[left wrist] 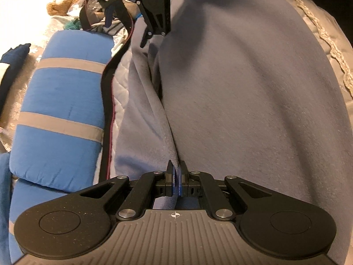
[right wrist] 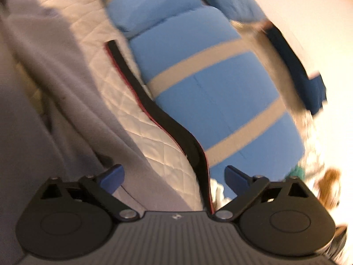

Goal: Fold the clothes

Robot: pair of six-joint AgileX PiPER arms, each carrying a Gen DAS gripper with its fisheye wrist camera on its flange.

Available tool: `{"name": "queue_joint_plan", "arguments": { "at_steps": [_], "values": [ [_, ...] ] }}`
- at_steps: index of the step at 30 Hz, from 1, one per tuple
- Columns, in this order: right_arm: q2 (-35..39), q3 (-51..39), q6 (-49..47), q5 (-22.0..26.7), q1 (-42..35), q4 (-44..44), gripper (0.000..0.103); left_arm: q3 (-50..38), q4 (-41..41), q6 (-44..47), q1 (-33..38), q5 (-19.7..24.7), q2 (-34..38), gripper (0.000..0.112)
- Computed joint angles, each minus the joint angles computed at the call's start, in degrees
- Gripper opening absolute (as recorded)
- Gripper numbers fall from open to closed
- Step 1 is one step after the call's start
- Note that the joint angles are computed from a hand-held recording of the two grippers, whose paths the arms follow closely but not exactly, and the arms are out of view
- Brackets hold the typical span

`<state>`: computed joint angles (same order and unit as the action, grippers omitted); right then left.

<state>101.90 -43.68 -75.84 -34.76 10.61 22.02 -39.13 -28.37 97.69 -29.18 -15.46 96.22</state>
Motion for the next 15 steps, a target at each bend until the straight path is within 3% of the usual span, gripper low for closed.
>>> {"name": "queue_joint_plan", "arguments": {
  "at_steps": [4, 10, 11, 12, 15],
  "values": [
    [0.94, -0.77, -9.92, 0.42, 1.58, 2.44, 0.087, 0.28, 0.13, 0.33, -0.14, -0.24, 0.27, 0.003],
    [2.63, -3.68, -25.27, 5.07, 3.72, 8.25, 0.072, 0.40, -1.12, 1.54, -0.15, 0.30, -0.34, 0.002],
    [2.62, -4.52, -27.98, 7.08, 3.92, 10.50, 0.059, 0.39, -1.60, 1.98, -0.15, 0.40, -0.43, 0.002],
    [2.54, -5.53, -31.20, 9.57, 4.03, 13.84, 0.032, 0.38, -3.36, 3.58, -0.30, 0.45, -0.59, 0.003],
    [2.04, -7.16, -37.28, 14.75, 3.67, 21.58, 0.006, -0.08, -8.97, 7.99, -0.35, 0.11, -0.91, 0.003]
  ]
}}
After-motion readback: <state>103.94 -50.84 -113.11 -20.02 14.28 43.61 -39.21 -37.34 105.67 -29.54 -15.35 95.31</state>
